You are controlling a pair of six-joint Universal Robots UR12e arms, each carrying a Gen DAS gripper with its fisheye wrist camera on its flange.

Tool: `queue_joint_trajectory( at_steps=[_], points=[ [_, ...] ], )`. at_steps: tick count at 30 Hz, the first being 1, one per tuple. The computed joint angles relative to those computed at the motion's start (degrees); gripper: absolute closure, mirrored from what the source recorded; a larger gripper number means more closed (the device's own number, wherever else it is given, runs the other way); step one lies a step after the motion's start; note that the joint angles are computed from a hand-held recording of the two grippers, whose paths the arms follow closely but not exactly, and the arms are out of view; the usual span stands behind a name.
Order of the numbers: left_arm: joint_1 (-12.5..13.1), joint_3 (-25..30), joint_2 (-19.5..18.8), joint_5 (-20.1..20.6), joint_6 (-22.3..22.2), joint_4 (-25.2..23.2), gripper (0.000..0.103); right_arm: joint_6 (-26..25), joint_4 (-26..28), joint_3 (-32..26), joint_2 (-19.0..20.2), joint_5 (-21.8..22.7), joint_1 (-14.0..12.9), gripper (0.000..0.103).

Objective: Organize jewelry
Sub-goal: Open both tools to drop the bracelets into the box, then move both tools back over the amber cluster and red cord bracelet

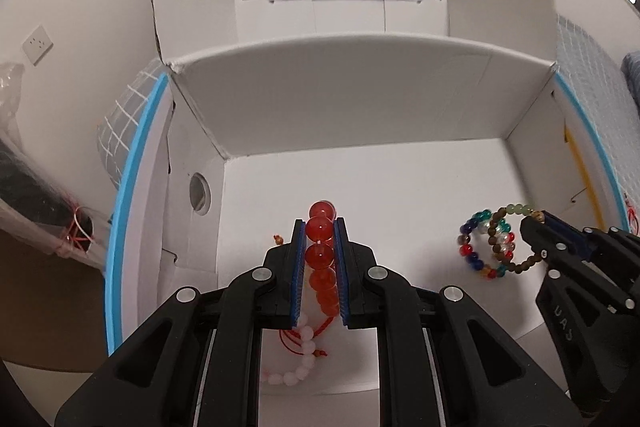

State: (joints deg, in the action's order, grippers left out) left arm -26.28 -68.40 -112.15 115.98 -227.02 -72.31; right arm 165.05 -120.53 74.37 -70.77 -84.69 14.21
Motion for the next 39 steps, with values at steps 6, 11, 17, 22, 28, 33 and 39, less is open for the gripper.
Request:
queue_joint_trajectory(
  at_steps=[6,11,17,22,28,33,39],
  points=[
    [0.0,0.7,-0.3,0.7,-0.5,-1.9,0.086,0.8,2.7,-1.2,0.6,1.3,-0.3,0.092],
    [-0.3,0.5,0.1,2.4,-1.5,-1.3,0.049,1.1,0.7,-0.2,-0.2,3.1,-0.7,0.059],
    [-1.0,-0.2,1.2,7.0,-3.8,0.0,0.019,0.6,-1.6,0.9,-1.0,3.3,-0.6,0.032],
    [-0.9,-0.5,1.5,7.3,-4.0,0.4,0.015,0.4,-2.2,1.2,-1.3,3.3,-0.6,0.029],
    [-1.8,-0.4,1.4,11.1,-3.3,2.1,0.007,0.2,-3.9,2.3,-2.1,3.6,-0.8,0.028],
    [-3.0,0.5,0.9,17.2,-4.1,2.2,0.006,0.4,-8.1,4.4,-3.8,5.4,-1.7,0.013],
    [-3.7,0.3,1.3,17.9,-3.9,7.2,0.006,2.6,-12.9,6.4,-5.7,6.8,-3.4,0.012]
  ],
)
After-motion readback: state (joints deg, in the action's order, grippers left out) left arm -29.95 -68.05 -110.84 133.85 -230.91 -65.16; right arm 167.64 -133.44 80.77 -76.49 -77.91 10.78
